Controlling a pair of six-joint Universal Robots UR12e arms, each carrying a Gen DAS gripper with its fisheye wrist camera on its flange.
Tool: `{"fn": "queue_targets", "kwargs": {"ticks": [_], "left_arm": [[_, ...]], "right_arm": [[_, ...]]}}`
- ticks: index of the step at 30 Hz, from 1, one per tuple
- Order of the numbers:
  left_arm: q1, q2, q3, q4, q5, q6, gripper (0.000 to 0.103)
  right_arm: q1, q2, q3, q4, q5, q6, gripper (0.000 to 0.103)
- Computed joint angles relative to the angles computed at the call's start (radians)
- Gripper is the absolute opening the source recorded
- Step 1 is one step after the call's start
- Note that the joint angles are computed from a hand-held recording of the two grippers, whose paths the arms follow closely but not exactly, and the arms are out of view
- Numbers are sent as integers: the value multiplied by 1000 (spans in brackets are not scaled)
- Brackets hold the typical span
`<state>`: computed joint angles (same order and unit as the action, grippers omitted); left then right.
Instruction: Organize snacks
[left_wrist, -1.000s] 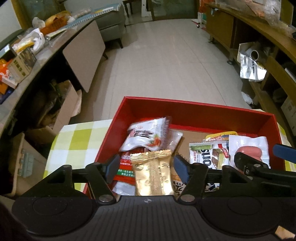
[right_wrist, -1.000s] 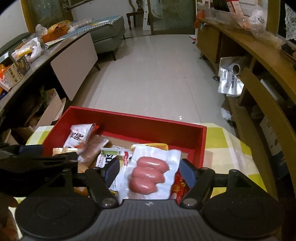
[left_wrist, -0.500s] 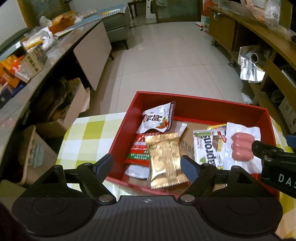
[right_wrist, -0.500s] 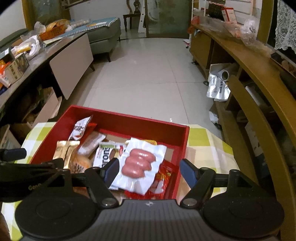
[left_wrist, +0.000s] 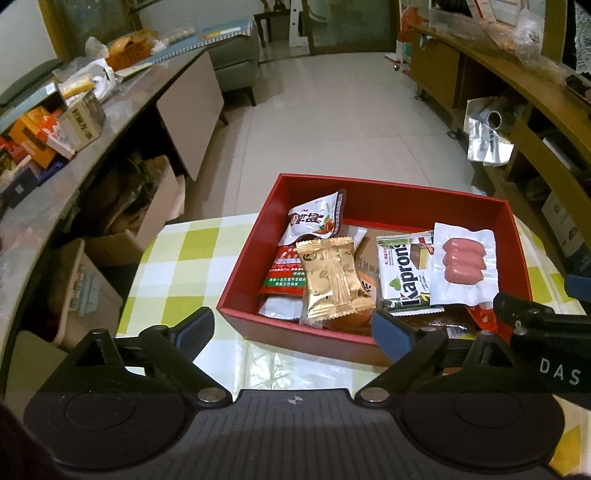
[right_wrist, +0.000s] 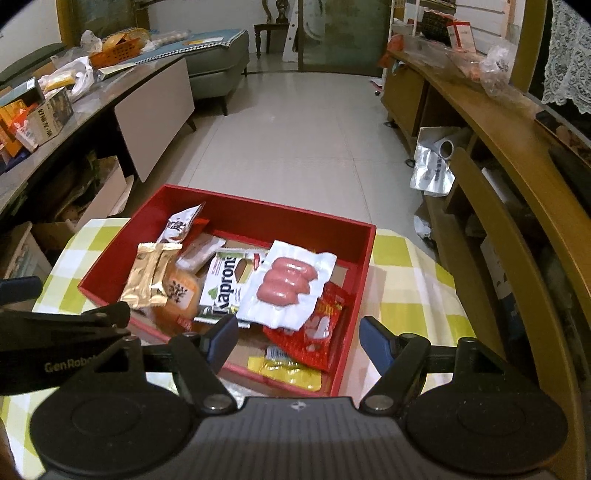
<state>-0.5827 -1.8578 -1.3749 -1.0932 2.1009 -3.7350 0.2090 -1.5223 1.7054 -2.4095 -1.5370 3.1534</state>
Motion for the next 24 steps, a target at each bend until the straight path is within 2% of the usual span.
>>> {"fn": "queue_targets", "kwargs": {"ticks": [24], "left_arm": [[-40,47,-56,-4,34,-11,101]], "right_arm": [[8,-75,62,21,-2,-10,81]]}}
